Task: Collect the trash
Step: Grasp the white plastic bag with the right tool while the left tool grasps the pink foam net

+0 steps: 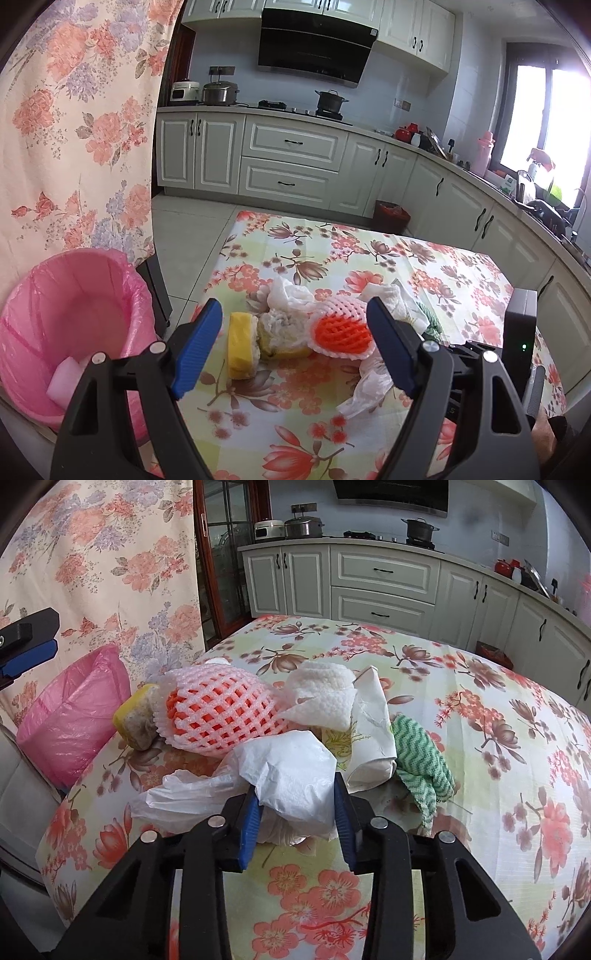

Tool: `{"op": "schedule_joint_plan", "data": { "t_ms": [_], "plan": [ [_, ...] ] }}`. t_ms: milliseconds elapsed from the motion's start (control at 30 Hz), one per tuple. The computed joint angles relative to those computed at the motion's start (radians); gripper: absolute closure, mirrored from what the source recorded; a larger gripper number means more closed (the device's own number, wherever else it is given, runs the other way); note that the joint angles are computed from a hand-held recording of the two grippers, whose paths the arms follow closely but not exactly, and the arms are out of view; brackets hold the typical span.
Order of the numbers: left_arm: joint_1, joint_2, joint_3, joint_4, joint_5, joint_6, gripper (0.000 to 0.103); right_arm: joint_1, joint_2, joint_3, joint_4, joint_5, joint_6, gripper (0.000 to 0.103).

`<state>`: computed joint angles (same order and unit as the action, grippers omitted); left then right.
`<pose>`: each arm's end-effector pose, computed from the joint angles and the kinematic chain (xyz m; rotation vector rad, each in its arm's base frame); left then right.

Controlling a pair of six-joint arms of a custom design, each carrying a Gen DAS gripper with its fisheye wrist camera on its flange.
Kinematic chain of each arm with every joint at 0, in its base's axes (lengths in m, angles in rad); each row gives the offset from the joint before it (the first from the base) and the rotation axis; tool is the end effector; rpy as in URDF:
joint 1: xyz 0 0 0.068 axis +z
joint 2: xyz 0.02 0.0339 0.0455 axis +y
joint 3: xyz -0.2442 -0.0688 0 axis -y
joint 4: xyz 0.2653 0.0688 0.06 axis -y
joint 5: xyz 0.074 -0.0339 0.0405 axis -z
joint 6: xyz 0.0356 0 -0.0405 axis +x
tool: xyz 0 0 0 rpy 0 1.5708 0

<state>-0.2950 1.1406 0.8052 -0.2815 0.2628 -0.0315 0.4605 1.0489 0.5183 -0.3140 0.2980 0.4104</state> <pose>0.2622 -0.0893 0.2421 0.4374 2.1586 -0.4711 0.2100 0.0925 0.1619 0.0756 2.3666 0.0571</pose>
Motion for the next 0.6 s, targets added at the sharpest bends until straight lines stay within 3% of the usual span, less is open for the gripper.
{"op": "schedule_joint_plan", "data": {
  "t_ms": [267,600],
  "plan": [
    [-0.050,0.078,0.019,0.033,-0.020,-0.012,0.025,-0.020,-0.087,-0.035,-0.027,-0.017,-0.016,0.081],
    [-0.145,0.242,0.092,0.083,-0.049,-0.020,0.025,-0.034,-0.285,-0.083,-0.154,-0.009,-0.010,0.082]
  ]
}}
